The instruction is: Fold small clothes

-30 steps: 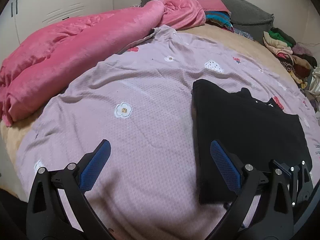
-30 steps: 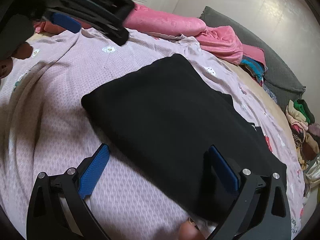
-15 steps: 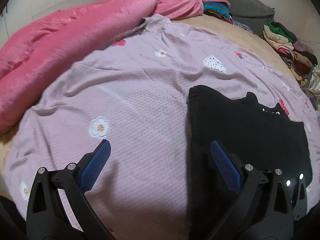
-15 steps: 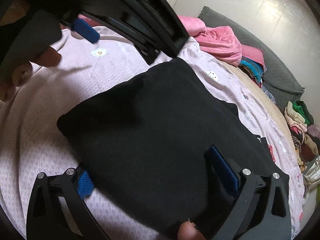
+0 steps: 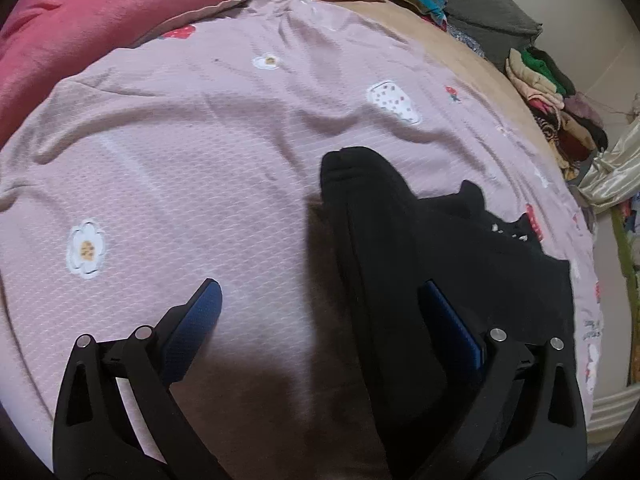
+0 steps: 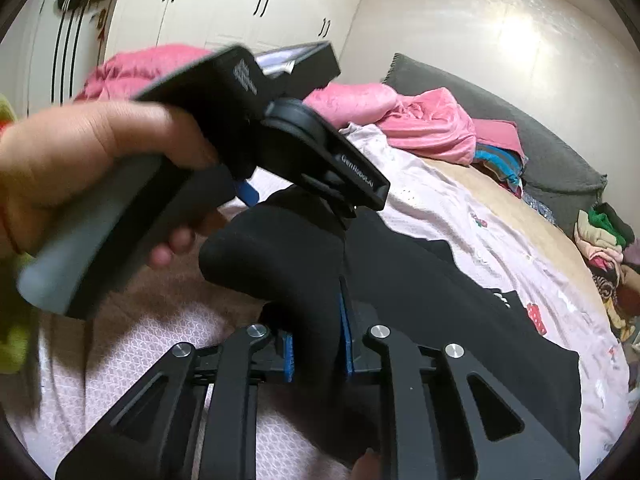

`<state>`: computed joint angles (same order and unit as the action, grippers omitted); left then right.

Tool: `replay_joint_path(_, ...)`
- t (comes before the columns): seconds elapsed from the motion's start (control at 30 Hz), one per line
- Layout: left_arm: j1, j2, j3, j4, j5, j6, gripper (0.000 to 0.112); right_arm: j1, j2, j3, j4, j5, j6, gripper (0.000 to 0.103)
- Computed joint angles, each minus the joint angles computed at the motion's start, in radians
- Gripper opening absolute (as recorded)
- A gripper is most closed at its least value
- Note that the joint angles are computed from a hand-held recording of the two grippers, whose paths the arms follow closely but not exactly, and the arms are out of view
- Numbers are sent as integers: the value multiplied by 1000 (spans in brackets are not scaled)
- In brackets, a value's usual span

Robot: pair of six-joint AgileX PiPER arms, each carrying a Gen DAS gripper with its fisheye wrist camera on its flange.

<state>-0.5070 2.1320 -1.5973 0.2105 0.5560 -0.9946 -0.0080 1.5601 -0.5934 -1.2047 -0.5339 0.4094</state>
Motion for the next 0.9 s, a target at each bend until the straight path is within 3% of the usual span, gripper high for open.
replay_joint_path(0.03, -1, 3, -9, -17, -6, 15, 81, -10, -6, 1, -10, -8, 9, 15)
replay_joint_path(0.2, -32, 24, -86, -74, -9, 65, 22, -69, -36, -2, -92, -52, 93, 13)
replay_joint_path(0.37, -97, 48, -200, 61, 84, -12, 14, -146, -51, -13, -142, -109, 143, 12)
replay_joint_path(0.67, -177, 90, -401, 145, 246, -19, 14, -308, -80, -20, -244, -236, 264, 9)
replay_joint_path(0.9, -236, 215, -713, 169, 429, 35, 14, -444, -84, -44, -322, -339, 343, 8)
